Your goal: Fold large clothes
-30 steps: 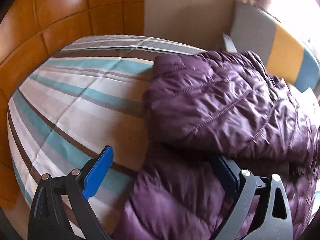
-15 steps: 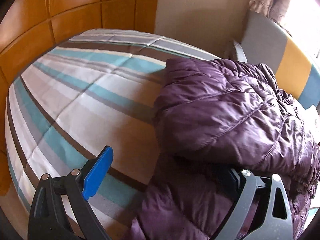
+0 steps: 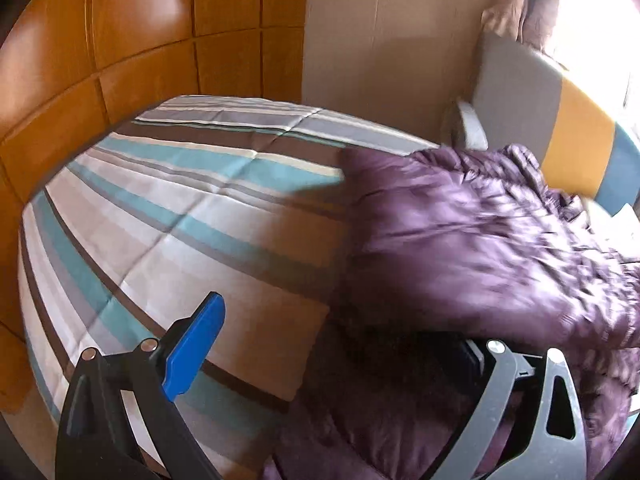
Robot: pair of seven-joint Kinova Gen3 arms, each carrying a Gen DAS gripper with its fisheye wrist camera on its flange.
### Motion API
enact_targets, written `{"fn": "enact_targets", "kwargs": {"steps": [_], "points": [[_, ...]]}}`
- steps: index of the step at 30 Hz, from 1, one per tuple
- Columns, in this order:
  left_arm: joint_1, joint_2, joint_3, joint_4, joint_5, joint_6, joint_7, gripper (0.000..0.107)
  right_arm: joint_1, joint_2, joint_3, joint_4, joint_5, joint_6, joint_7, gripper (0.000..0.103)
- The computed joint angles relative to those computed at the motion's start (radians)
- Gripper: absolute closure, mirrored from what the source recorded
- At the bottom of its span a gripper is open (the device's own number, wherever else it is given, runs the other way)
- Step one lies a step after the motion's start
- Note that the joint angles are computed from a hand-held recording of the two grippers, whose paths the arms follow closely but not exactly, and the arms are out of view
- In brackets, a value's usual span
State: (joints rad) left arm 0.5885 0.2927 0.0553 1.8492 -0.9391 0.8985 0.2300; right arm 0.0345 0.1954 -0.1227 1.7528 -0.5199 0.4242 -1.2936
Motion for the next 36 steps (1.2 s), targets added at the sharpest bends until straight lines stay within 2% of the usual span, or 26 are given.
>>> {"fn": "enact_targets", "kwargs": {"steps": [4,7,9,10,11,13,14,16,17,18,19,21,23,25,26,28,30,32,34,36], "points": [[-0.087,0.006,0.021,-0.014,0.127,-0.057,-0.110,0.010,0.007,0.066,0.027,-0.007,0.013,0.044,-0.021,0.093],[-0.111,-0.037,0.025,0.041,0.137,-0.102,-0.058,0.010,0.094,0.075,-0.048,0.022,-0.081,0.019,0.081,0.092],[-0.109,-0.058,0.054,0.074,0.102,-0.093,0.007,0.010,0.134,0.055,-0.065,0.034,-0.134,0.035,0.120,0.076],[-0.081,-0.082,0.052,0.100,0.086,-0.077,0.048,0.010,0.153,0.037,-0.074,0.052,-0.165,0.027,0.148,0.048],[-0.034,-0.091,0.031,0.108,0.067,-0.055,0.088,0.010,0.188,0.007,-0.102,0.082,-0.202,0.003,0.186,0.038],[0.058,-0.128,-0.008,0.128,0.011,-0.007,0.170,0.011,0.212,-0.045,-0.142,0.124,-0.226,-0.074,0.261,0.039],[0.103,-0.135,-0.029,0.122,-0.016,0.015,0.194,0.012,0.197,-0.061,-0.140,0.127,-0.214,-0.095,0.281,0.048],[0.137,-0.133,-0.044,0.087,-0.057,0.032,0.194,0.013,0.117,-0.071,-0.087,0.110,-0.164,-0.104,0.273,0.056],[0.126,-0.129,-0.035,0.064,-0.068,0.018,0.170,0.015,0.070,-0.070,-0.057,0.094,-0.124,-0.102,0.245,0.056],[0.097,-0.119,-0.010,0.036,-0.072,0.004,0.129,0.018,0.024,-0.061,-0.030,0.069,-0.083,-0.089,0.216,0.056],[0.051,-0.095,0.034,-0.001,-0.089,-0.006,0.089,0.019,-0.022,-0.044,-0.001,0.046,-0.042,-0.083,0.181,0.056],[-0.041,-0.026,0.126,-0.073,-0.137,-0.012,0.007,0.026,-0.115,-0.008,0.067,0.000,0.039,-0.054,0.123,0.063],[-0.130,0.047,0.217,-0.139,-0.161,0.003,-0.074,0.033,-0.199,0.033,0.132,-0.037,0.120,-0.029,0.045,0.063],[-0.201,0.127,0.292,-0.207,-0.156,0.042,-0.155,0.035,-0.218,0.064,0.140,-0.057,0.185,-0.014,-0.036,0.063],[-0.219,0.144,0.301,-0.228,-0.136,0.050,-0.196,0.036,-0.232,0.081,0.152,-0.066,0.219,-0.009,-0.077,0.063],[-0.228,0.161,0.264,-0.245,-0.065,0.018,-0.270,0.036,-0.215,0.108,0.123,-0.076,0.291,-0.011,-0.157,0.063],[-0.245,0.152,0.224,-0.228,0.010,-0.063,-0.304,0.036,-0.187,0.139,0.080,-0.083,0.334,-0.020,-0.198,0.063],[-0.203,0.151,0.132,-0.225,0.062,-0.123,-0.347,0.035,-0.231,0.154,0.107,-0.075,0.406,-0.042,-0.258,0.063],[-0.153,0.158,0.039,-0.230,0.126,-0.160,-0.406,0.034,-0.305,0.165,0.169,-0.074,0.487,-0.052,-0.337,0.063],[-0.102,0.163,-0.033,-0.236,0.160,-0.174,-0.432,0.034,-0.314,0.168,0.168,-0.073,0.539,-0.057,-0.384,0.063]]}}
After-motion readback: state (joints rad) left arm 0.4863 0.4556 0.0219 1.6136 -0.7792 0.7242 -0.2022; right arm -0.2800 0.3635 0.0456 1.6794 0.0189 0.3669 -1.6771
